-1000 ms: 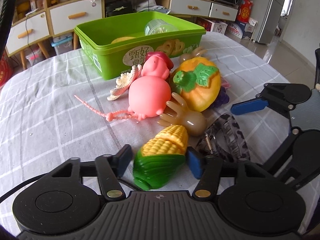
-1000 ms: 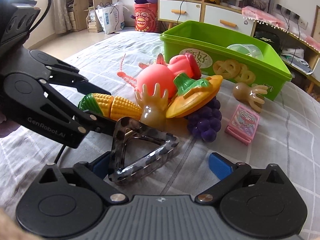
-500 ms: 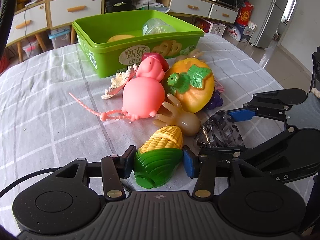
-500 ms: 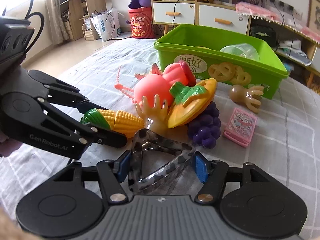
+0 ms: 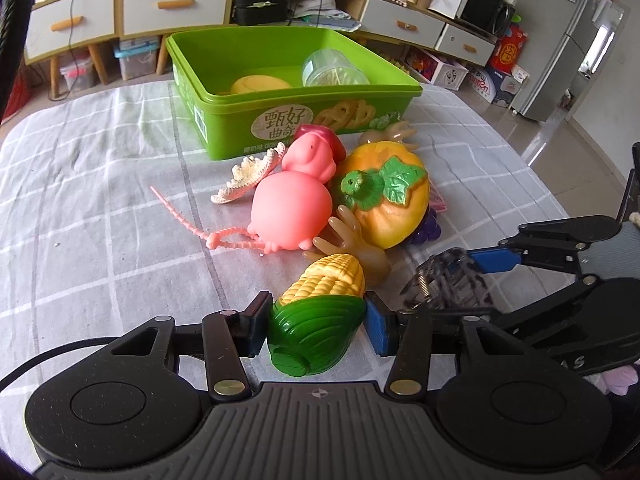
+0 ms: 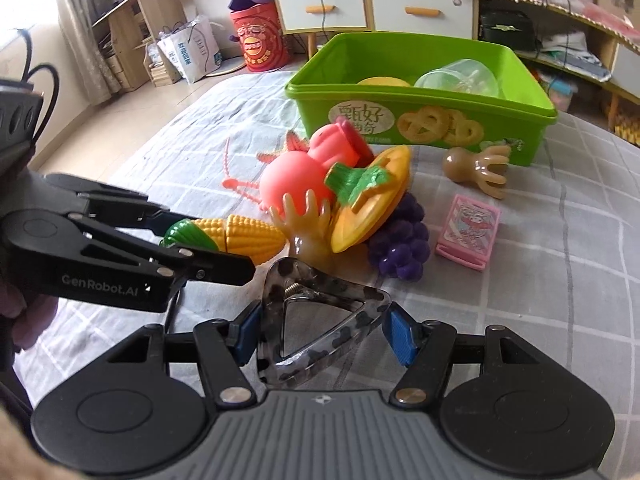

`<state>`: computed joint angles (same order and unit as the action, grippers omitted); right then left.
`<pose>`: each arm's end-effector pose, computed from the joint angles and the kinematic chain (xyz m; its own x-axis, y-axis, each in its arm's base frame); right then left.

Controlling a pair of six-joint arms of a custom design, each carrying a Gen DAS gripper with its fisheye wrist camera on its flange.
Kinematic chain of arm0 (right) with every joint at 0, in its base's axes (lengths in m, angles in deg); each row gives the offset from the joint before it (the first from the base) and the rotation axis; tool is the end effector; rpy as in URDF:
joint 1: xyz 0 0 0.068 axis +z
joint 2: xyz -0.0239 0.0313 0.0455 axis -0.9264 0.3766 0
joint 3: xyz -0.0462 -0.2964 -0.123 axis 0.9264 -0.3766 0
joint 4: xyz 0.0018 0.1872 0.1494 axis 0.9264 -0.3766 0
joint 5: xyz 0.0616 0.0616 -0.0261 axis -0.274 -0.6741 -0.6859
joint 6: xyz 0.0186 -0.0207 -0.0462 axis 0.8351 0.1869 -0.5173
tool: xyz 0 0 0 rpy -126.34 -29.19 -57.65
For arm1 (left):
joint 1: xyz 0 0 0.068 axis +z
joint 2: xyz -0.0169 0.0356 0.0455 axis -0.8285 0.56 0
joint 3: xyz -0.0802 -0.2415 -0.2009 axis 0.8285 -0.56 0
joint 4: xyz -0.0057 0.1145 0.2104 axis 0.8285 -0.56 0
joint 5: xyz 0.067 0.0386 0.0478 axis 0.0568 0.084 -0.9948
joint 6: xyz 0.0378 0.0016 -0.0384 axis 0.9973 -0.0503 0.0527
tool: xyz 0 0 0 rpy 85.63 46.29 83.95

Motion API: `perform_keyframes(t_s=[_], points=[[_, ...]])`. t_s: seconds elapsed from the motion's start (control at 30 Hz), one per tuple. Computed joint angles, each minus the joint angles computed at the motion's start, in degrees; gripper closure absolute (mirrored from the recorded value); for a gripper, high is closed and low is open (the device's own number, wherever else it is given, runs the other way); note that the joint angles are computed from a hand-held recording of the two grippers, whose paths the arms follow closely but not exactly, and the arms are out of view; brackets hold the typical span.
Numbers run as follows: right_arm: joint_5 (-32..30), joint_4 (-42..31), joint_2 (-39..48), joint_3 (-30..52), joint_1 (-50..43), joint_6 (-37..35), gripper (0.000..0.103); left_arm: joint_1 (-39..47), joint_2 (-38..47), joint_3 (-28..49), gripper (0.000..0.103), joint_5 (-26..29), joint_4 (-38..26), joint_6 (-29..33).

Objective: Organize rigid objects
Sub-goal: 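Grasp the leopard-print hair clip with the right tool while the left tool grasps the corn, then carry the hair clip and corn into the green bin and release both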

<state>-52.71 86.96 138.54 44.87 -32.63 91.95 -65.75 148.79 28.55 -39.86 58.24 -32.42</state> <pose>0.2915 0.2121 0.1279 -0.6980 -0.4101 -0.5871 -0.5929 0.7907 0.1527 0.3144 -0.0659 0.1377 -0.7771 0.2385 -0.5824 0.4251 0.8813 -0.2064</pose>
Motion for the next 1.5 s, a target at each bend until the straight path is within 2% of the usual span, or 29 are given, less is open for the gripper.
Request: perform_keyframes(t_s=[0.13,0.23,0.73,1.07,1.23,1.33,1.5], points=[[-0.1,-5.9,-1.8,2.2,-1.2,3.1,0.055,0.1,-1.3,0.5,0.050,-0.1,-1.2,-2.1],[-1.7,-7.4,-3.3,2.6,-2.9,5.4,0.055,0.6,-2.2,0.8,0.050,0.4,-1.8,-4.0],[-3.5,-8.4,-5.2,6.3,-9.6,12.4,0.055,0.5,-3.8,5.4,0.050,-0.4,-2.7,-15.2],[-3.5,-9.1,-1.5,13.4,-12.0,17.0,0.055,-2.2,0.2,10.5,0.050,-5.1,0.7,-23.0],[-5.7,-7.2,1.2,16.2,-14.1,21.7,0.055,-3.5,1.7,13.1,0.050,-9.3,2.8,-24.1],[-8.5,-7.0,2.7,19.4,-15.7,25.0,0.055,-3.6,3.2,16.0,0.050,-9.8,1.5,-23.0],[-6.2,-9.1,5.1,25.9,-16.1,24.1,0.055,-3.1,6.7,21.1,0.050,-9.2,-0.7,-23.3]])
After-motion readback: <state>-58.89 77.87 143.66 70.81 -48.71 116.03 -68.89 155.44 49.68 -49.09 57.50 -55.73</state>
